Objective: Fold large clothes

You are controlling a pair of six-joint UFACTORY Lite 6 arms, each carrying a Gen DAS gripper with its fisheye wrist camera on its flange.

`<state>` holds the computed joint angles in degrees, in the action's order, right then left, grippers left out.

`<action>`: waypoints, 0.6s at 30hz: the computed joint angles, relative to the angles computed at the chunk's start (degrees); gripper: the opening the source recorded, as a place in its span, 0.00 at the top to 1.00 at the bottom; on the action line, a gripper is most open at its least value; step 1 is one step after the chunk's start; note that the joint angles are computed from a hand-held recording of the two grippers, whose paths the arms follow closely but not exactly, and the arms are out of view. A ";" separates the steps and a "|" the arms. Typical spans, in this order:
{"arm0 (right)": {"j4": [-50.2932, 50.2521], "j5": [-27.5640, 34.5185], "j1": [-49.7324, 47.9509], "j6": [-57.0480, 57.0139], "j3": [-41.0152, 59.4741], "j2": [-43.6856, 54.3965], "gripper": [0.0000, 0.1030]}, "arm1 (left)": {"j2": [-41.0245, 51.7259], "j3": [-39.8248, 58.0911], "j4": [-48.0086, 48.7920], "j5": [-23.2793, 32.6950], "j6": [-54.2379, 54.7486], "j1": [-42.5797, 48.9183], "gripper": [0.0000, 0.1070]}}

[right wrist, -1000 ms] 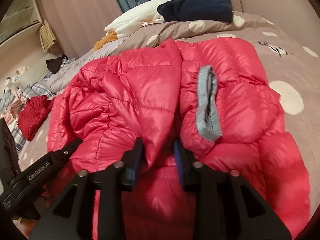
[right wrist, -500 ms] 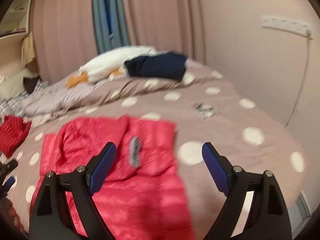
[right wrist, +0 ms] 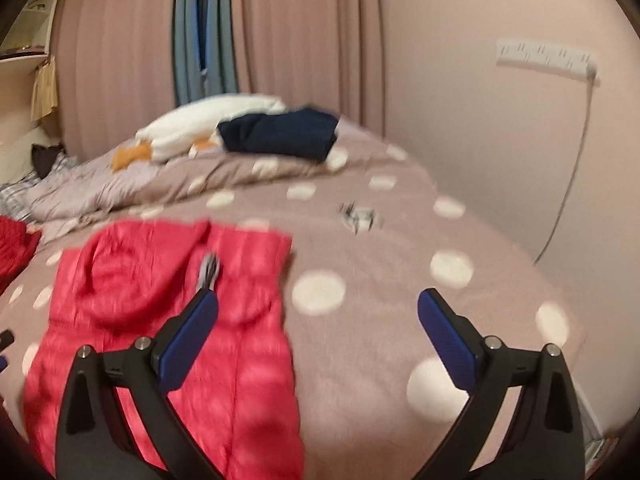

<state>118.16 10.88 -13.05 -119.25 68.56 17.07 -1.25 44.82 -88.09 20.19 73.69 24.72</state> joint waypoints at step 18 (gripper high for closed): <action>24.08 35.26 -10.00 -10.62 -35.81 0.02 0.02 | -16.41 -33.70 -32.09 18.80 34.46 18.54 0.09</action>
